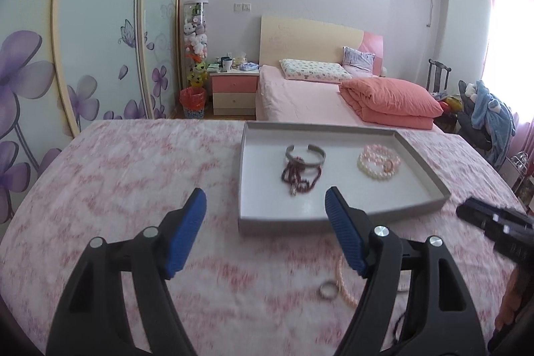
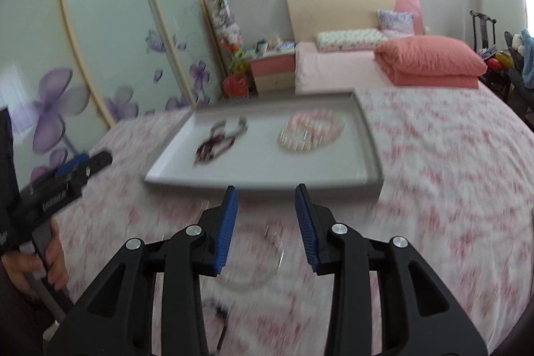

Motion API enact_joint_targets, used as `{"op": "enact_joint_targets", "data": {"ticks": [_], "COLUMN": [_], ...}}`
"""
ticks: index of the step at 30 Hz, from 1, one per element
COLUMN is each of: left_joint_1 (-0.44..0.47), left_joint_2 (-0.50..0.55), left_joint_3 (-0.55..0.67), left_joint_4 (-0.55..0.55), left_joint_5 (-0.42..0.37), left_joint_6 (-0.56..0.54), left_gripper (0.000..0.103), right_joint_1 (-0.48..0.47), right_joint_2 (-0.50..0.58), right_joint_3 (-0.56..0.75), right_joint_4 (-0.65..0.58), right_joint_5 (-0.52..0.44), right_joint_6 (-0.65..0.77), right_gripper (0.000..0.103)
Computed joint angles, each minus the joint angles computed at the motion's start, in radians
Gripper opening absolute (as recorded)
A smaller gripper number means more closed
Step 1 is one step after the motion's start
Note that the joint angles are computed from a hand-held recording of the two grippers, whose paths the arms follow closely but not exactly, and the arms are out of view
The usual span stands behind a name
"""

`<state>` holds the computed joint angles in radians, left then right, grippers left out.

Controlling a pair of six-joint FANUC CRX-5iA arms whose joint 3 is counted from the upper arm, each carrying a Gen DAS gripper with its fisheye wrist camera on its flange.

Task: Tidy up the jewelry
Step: 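Grasp the black bead bracelet with the right tool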

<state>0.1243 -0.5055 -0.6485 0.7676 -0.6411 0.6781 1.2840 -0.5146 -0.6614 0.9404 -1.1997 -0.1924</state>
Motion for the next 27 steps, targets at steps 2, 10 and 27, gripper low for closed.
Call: {"op": "enact_joint_targets", "data": {"ticks": [2,10,27], "left_joint_1": [0.016,0.061,0.034], "left_joint_2": [-0.018,-0.064,-0.047], "left_joint_3": [-0.014,-0.044,-0.025], "left_joint_4": [0.0,-0.002,-0.078], "left_joint_5": [-0.013,-0.072,-0.146], "left_joint_6": [-0.011,-0.025,0.011], "left_gripper": [0.072,0.072,0.072], "right_joint_1": [0.055,0.167,0.167], "right_joint_2": [0.004,0.017,0.092], "right_joint_3": [0.0,-0.006,0.031], "right_joint_4": [-0.037,-0.174,-0.218], "right_joint_5": [-0.024,-0.009,-0.077], "right_joint_6": [0.001,0.004,0.064], "right_gripper": [0.037,0.037,0.008]}}
